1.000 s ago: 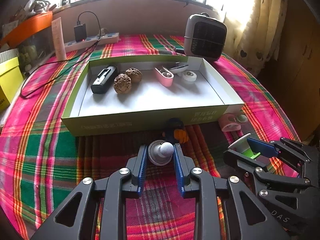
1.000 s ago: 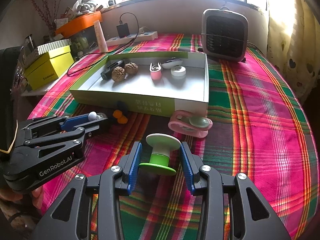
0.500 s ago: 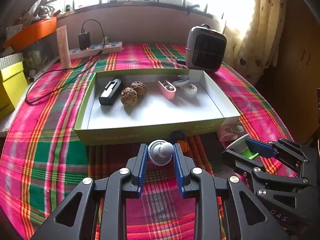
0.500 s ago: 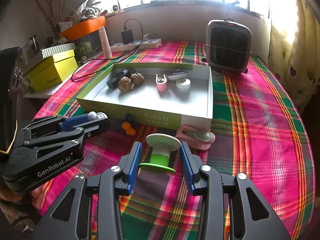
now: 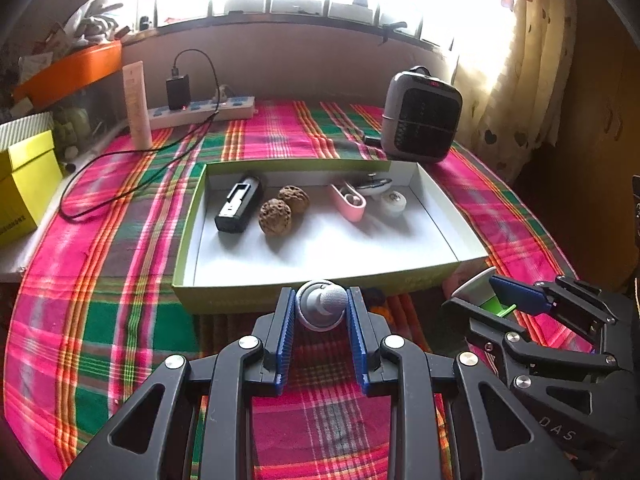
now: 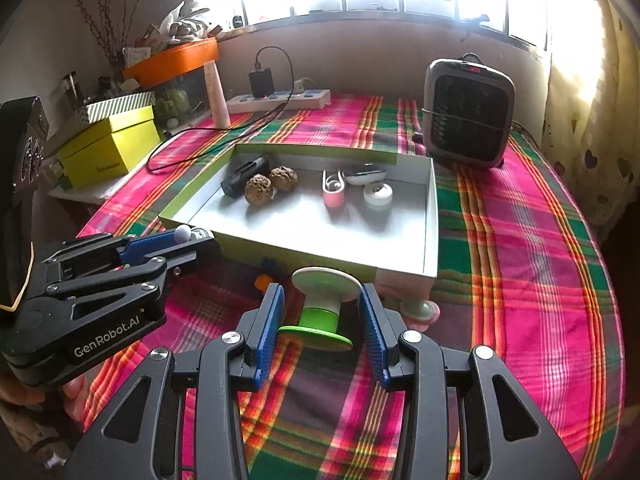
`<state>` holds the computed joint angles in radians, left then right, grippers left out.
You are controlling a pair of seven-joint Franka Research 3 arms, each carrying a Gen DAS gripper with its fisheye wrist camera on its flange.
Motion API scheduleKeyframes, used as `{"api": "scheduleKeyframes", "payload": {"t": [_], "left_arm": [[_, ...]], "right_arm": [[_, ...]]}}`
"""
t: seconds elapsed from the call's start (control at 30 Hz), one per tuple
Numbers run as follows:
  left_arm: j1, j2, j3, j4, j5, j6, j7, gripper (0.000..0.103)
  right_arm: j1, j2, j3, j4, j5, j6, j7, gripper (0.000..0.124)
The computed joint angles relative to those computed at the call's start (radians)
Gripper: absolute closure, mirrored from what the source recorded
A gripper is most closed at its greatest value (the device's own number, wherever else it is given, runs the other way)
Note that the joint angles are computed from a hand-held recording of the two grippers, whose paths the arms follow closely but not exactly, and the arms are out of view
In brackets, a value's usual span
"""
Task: Organize objects
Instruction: 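Carry the white knob and green spool over the tray with both grippers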
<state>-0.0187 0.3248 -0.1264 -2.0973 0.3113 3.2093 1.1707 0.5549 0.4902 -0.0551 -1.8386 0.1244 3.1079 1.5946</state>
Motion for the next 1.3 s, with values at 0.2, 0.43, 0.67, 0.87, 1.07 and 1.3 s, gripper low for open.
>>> {"api": "scheduleKeyframes", "payload": {"t": [0.2,0.43,0.67,0.87,1.07,1.3], "left_arm": [[0.007,0.012,0.002,0.022,-0.004,-0.007,-0.002,0.079],[0.024,0.032,-0.008,0.06,-0.008,-0.022,0.006,0.079],[0.035,0.058,-0.014,0.098,-0.019,-0.046,0.016,0.079],[0.041,0.085,-0.013,0.137,-0.028,-0.064,0.022,0.079],[0.043,0.111,-0.009,0.175,-0.038,-0.087,0.026,0.079],[0.048,0.137,-0.007,0.21,-0.048,-0.11,0.023,0.079]], "right_arm": [[-0.006,0.021,0.006,0.043,-0.001,-0.014,-0.006,0.084],[-0.012,0.048,0.008,0.095,-0.005,-0.033,-0.01,0.084],[-0.027,0.089,0.02,0.163,-0.009,-0.067,-0.018,0.084],[-0.043,0.132,0.034,0.233,-0.007,-0.098,-0.028,0.084],[-0.055,0.18,0.047,0.313,-0.006,-0.142,-0.041,0.084],[-0.065,0.246,0.059,0.423,-0.009,-0.199,-0.057,0.084]]}}
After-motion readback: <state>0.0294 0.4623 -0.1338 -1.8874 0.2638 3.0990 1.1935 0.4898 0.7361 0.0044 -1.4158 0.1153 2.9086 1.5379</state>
